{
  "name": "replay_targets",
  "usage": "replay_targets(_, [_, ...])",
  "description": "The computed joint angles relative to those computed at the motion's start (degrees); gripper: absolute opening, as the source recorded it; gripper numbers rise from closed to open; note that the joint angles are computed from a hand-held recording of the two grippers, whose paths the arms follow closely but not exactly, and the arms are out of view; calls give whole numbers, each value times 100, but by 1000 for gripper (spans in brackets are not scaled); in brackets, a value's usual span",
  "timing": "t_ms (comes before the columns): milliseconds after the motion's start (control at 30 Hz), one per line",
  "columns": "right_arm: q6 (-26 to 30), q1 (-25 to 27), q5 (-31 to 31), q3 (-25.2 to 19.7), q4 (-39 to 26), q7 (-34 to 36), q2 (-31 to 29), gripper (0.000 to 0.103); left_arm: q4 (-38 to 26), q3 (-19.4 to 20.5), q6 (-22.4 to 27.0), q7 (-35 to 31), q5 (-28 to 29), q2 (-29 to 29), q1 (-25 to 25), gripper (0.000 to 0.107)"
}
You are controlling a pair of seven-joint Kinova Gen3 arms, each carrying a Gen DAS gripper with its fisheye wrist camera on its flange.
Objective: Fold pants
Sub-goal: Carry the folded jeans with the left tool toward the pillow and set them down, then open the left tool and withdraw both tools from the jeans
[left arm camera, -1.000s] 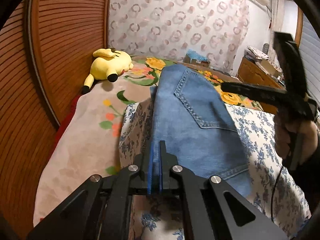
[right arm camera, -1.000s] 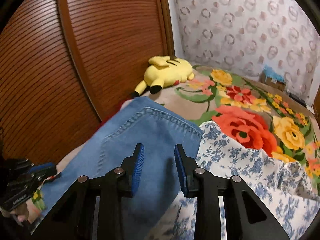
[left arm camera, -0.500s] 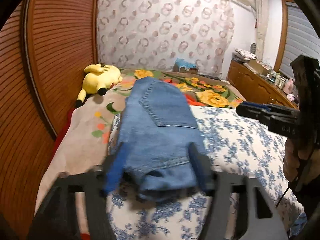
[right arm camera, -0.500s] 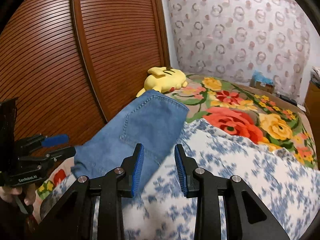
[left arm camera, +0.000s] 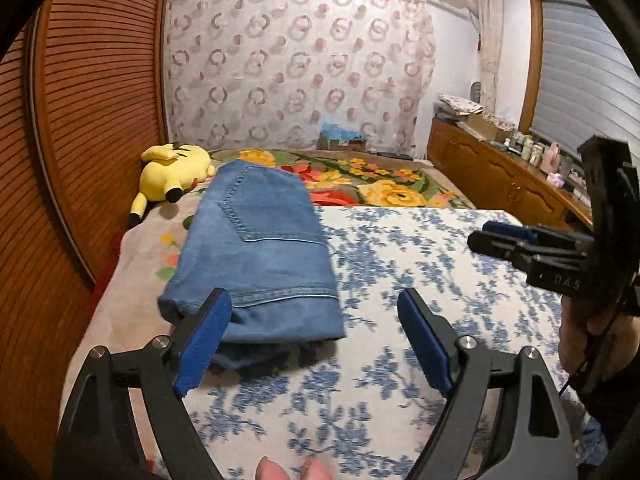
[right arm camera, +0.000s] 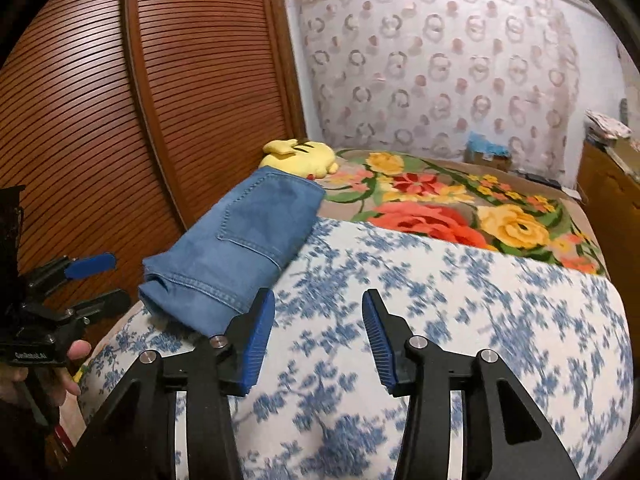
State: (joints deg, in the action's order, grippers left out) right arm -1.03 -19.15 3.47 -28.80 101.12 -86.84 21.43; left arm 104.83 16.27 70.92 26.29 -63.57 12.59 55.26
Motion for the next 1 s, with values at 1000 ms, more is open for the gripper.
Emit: replay_targets(1000, [-748, -437, -720, 1370, 2889, -546, -2944, 73, -1799, -452, 904, -650, -8, 996, 1318, 85])
